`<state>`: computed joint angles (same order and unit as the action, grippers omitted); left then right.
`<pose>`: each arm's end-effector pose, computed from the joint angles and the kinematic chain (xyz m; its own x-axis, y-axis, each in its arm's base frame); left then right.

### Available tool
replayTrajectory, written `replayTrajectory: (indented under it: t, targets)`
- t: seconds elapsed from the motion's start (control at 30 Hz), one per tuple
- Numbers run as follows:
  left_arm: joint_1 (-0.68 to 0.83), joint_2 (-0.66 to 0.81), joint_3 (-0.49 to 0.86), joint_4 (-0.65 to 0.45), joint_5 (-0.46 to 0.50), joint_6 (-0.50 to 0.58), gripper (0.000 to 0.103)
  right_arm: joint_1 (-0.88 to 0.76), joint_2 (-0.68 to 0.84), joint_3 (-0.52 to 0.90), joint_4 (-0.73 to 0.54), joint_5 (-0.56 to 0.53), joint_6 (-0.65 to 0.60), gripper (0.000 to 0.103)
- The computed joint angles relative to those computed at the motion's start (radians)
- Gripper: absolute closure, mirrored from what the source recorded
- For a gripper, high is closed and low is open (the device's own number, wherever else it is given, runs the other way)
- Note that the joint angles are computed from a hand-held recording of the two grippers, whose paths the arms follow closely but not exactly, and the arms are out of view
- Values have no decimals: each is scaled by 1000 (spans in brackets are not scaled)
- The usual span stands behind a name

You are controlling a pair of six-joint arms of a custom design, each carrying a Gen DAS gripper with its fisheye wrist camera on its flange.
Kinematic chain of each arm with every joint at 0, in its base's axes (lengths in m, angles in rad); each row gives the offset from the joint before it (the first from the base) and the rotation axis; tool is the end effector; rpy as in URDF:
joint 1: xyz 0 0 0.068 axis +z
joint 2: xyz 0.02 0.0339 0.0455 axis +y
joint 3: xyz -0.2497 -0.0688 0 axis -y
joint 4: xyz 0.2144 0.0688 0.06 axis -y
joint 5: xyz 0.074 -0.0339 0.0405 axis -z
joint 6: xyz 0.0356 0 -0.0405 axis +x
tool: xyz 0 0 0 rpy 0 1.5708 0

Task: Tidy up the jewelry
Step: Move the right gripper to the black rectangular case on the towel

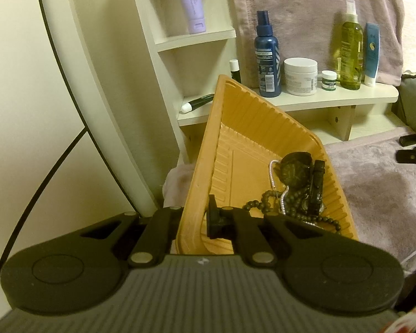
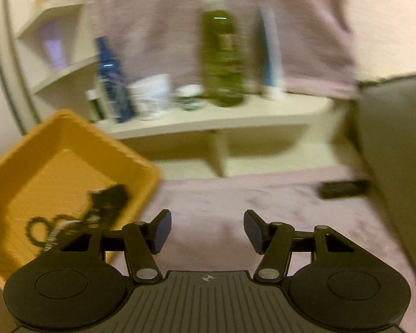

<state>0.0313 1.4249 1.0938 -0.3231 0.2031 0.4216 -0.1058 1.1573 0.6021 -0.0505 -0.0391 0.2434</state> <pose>0.2924 0.0020 0.2813 -0.5020 0.3853 -0.7743 0.3669 0.9056 0.2127 0.2225 -0.0222 0.2177 -0.5317 0.2986 -0.7925 0.2078 0.9532 0.2197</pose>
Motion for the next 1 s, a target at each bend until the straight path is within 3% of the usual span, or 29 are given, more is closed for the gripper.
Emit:
replayTrajectory:
  t: [0.23,0.5,0.57,0.67,1.0]
  targets:
    - [-5,-4,-3,2,-7,1,98,-184,-60,-53,-45,-21,-59,44]
    - [-8,-6,1,-4,-13,6,98,-303,-30,-51,-19,-54,-118,42]
    - [-7,-6,1,-5,-13,7,98,-312,-7,-41,-5,-53,-129,40]
    - [-7,-6,3,-6,-14,11,98,-324,34,-32,33,-60,-154,28]
    - [-8,-2,9,-13,-20,16,98,-346,213,50,112,-62,-218,20]
